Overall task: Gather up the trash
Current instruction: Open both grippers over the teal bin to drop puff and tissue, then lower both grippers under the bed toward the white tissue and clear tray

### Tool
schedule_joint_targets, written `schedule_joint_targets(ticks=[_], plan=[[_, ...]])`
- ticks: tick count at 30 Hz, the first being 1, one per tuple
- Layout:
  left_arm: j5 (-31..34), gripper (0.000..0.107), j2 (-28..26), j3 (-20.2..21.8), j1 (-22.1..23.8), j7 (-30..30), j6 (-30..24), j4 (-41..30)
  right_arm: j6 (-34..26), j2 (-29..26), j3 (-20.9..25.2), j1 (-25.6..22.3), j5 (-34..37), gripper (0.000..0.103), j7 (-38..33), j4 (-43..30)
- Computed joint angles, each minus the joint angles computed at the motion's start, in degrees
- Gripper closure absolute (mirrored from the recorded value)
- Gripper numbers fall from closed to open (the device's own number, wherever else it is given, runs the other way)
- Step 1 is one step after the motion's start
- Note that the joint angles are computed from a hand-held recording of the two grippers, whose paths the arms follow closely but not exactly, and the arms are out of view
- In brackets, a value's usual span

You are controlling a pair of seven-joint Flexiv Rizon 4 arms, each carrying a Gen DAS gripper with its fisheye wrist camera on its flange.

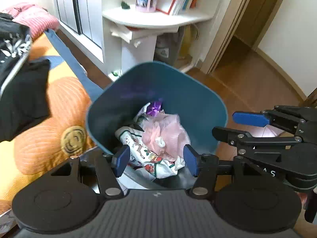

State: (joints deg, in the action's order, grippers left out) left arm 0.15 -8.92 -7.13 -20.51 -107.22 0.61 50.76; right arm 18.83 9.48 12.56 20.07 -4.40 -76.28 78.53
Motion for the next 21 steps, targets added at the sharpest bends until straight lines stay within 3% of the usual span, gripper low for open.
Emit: schedule_joint_targets(ticks=[6, 9, 12, 15, 21], plan=[[-0.83, 0.048, 7.28, 0.99, 1.95, 1.13, 0.45, 3.55, -0.14, 1.32, 1.44, 2.42, 2.80, 0.055, -1.30, -2.49], [-0.50, 0.038, 12.04, 1.44, 3.74, 1.78, 0.46, 6.64, -0.02, 1.07, 2.36, 4.03, 3.85, 0.054, -1.83, -3.92], [-0.63, 0.036, 16.74, 1.91, 5.83, 2.83, 0.64, 10.43, 0.64, 0.72, 3.11, 5.84, 5.79, 0.054, -2.57, -5.01], [-0.28, 0.024, 21.47, 2.45, 8.06, 3.44, 0.64, 14.62, 1.35, -0.03, 4.05, 7.68, 7.28, 0.053, -3.31, -5.72], [0.87, 0.024, 31.18, 4.63, 12.57, 3.03, 1.27, 26.01, 2.59, -2.14, 6.38, 11.63, 7.72, 0.052, -6.32, -4.47]])
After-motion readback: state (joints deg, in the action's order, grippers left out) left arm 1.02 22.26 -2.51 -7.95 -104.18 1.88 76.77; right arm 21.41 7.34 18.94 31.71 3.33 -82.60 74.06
